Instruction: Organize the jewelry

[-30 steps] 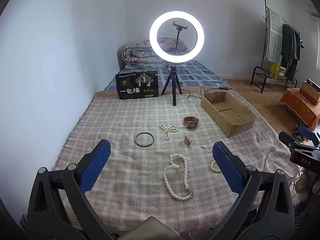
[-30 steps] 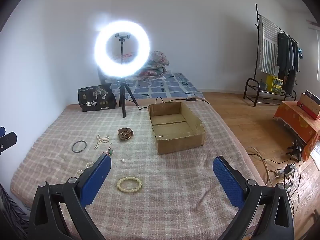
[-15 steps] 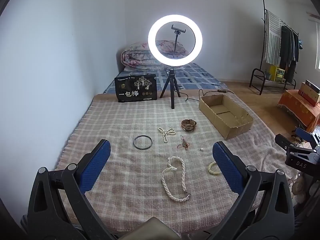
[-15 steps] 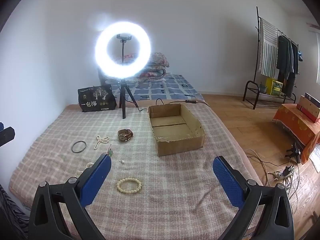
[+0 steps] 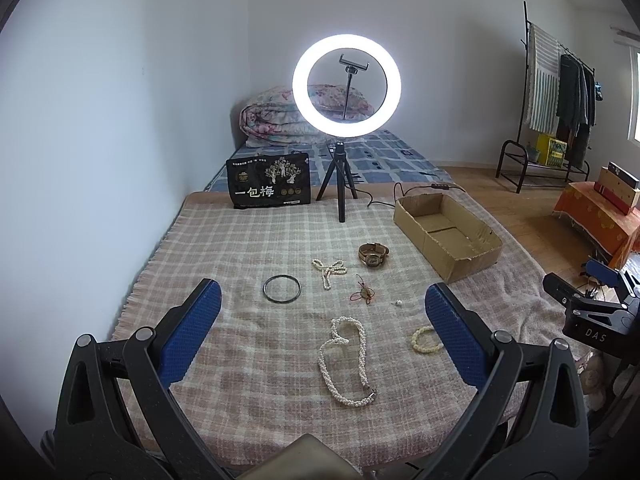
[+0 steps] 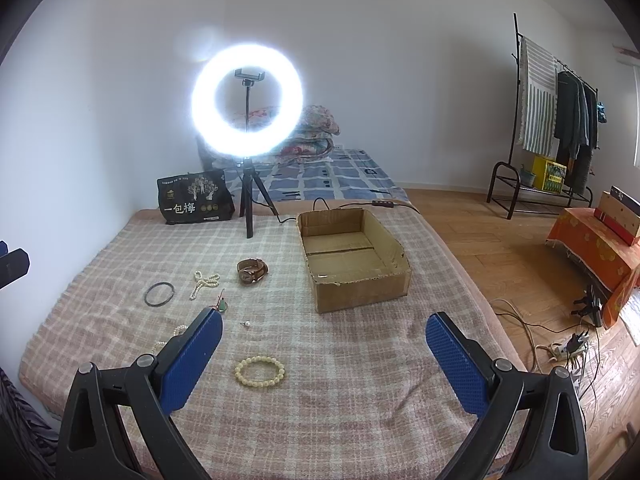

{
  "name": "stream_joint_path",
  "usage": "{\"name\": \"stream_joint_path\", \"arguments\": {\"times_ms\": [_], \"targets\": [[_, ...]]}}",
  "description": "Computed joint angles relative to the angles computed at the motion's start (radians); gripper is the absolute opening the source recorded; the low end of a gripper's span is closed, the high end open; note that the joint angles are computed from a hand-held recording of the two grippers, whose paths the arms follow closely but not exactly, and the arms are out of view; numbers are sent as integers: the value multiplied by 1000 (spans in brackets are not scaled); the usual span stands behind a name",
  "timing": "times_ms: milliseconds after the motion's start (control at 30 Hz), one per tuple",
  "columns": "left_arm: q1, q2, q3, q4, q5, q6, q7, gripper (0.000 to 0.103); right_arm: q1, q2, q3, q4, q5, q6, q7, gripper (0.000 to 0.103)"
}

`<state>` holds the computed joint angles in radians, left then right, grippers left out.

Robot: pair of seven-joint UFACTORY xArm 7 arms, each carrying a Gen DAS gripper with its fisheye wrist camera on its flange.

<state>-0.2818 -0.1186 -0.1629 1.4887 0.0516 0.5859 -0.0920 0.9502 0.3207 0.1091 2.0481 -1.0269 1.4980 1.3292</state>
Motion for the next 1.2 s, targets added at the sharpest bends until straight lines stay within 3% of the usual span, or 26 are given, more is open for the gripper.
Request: {"name": "stream_joint_path", "arguments": {"times_ms": [1200], "targets": [[-6,-16,-5,-26,-4,-21,-2,103,-4,3,-2,2,9,-8,2,103]]}}
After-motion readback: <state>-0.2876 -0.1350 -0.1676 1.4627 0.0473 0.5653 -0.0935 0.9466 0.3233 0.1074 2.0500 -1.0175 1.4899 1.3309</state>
